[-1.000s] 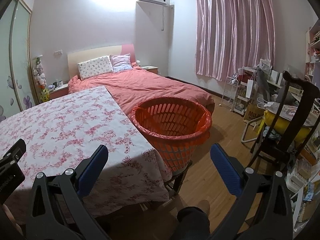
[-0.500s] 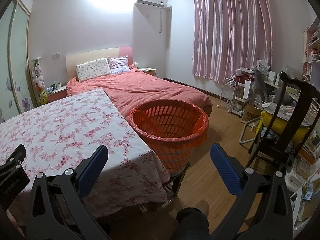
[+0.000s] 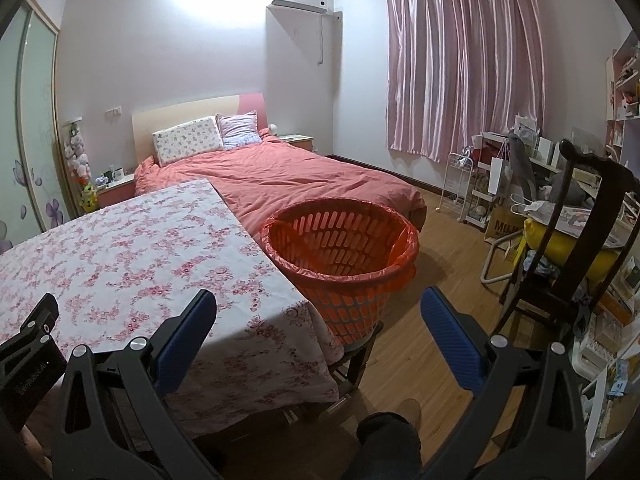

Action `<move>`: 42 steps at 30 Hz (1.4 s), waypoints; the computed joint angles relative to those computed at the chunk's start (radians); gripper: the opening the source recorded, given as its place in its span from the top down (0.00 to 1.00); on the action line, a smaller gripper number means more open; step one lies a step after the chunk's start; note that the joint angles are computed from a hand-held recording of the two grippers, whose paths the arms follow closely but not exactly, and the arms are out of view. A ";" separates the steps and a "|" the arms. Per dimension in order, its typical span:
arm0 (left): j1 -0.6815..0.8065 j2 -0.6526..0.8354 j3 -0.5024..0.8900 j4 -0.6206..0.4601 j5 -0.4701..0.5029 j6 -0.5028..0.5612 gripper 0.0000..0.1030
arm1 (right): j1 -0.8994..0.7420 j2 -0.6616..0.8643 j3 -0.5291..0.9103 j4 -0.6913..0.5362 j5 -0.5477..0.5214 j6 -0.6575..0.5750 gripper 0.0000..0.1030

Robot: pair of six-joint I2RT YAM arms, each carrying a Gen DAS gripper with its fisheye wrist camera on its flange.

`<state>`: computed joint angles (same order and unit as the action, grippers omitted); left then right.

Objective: Collect trash

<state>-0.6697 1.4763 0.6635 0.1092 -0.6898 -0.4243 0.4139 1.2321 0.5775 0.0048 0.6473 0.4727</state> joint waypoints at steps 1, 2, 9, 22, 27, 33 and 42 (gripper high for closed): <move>-0.001 -0.001 0.000 0.000 0.000 0.000 0.04 | 0.000 0.000 0.001 -0.002 -0.001 0.000 0.02; -0.002 -0.001 0.001 -0.001 0.000 0.000 0.04 | 0.000 0.001 0.000 0.000 0.000 0.000 0.02; -0.008 -0.011 -0.007 0.010 0.004 0.004 0.04 | 0.007 -0.002 0.000 -0.004 0.006 0.004 0.02; -0.011 -0.034 -0.028 0.037 0.013 0.014 0.04 | 0.007 -0.003 -0.002 -0.003 0.006 0.005 0.02; -0.013 -0.036 -0.029 0.038 0.013 0.015 0.04 | 0.008 -0.004 -0.001 -0.006 0.007 0.006 0.02; -0.012 -0.035 -0.029 0.039 0.013 0.016 0.04 | 0.007 -0.006 -0.001 -0.008 0.006 0.006 0.02; -0.013 -0.037 -0.030 0.036 0.014 0.013 0.04 | 0.005 -0.006 -0.004 -0.004 0.004 0.005 0.02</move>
<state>-0.6823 1.4391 0.6338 0.1449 -0.6756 -0.4114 0.4194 1.2260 0.5738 0.0007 0.6515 0.4773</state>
